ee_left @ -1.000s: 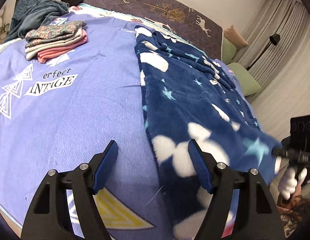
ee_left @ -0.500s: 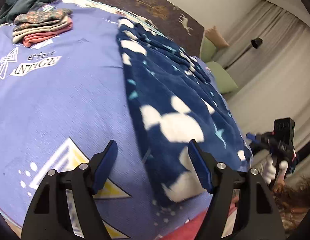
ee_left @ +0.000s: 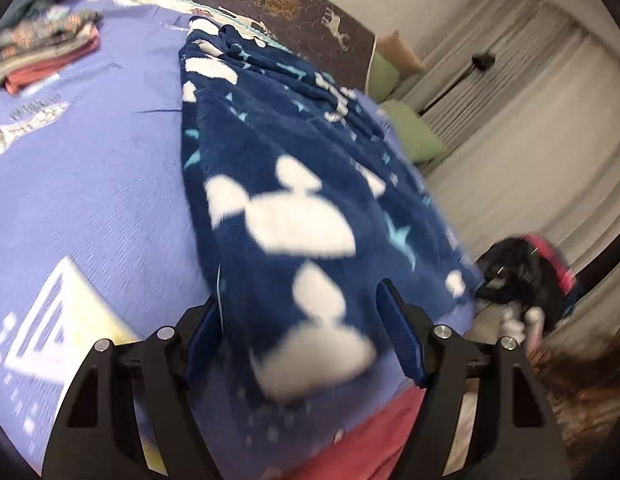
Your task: Fold small clothes
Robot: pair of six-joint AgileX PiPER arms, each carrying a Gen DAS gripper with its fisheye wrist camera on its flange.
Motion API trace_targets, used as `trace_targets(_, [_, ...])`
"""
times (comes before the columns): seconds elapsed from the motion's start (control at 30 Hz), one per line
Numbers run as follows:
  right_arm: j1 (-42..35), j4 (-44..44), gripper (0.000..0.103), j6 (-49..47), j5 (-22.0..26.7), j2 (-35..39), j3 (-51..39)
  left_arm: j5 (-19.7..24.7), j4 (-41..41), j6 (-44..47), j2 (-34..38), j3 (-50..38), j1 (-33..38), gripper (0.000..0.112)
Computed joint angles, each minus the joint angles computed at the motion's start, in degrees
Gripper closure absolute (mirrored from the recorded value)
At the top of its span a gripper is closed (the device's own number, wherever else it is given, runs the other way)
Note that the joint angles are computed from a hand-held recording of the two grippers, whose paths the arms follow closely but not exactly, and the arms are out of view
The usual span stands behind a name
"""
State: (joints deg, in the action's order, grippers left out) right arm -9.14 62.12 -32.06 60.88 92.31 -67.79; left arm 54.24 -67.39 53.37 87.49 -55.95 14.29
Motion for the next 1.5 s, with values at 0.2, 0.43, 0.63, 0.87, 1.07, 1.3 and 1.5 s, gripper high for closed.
trace_targets(0.2, [2.86,4.5,0.071,1.14,4.34,7.8,-8.38,4.45,-7.42,3.19,3.6,-0.57,1.23,0.082])
trace_targets(0.43, [2.45,9.6,0.088,0.76,1.67,2.51,-6.85,4.86,-12.06,5.04,-2.93,1.19,2.55,0.101])
trace_targets(0.63, [3.33,12.75,0.089,-2.82,-0.63,-3.05,-10.09,4.69,-13.13,5.18,-9.98,-0.88,1.9,0.101])
trace_targets(0.87, [-0.65,17.89,0.089,-9.32,0.73,-12.71,-7.84,8.63,-14.2,4.66,-21.08,-1.39,6.65,0.101])
trace_targets(1.07, [2.06,10.94,0.088,-6.51,-7.01,-10.57,-11.34,1.99,-10.6,2.21,-18.6,-5.5,2.7,0.101])
trace_targets(1.3, [3.82,8.63,0.088,-3.04,-10.35,-1.67,-16.84,-2.62,-9.09,0.43,-9.77,-11.03,-1.52,0.101])
trace_targets(1.5, [5.49,5.16,0.086,-1.7,-11.89,2.14,-23.04,-4.89,-6.49,-3.91,-3.07,-18.51,-2.84,0.101])
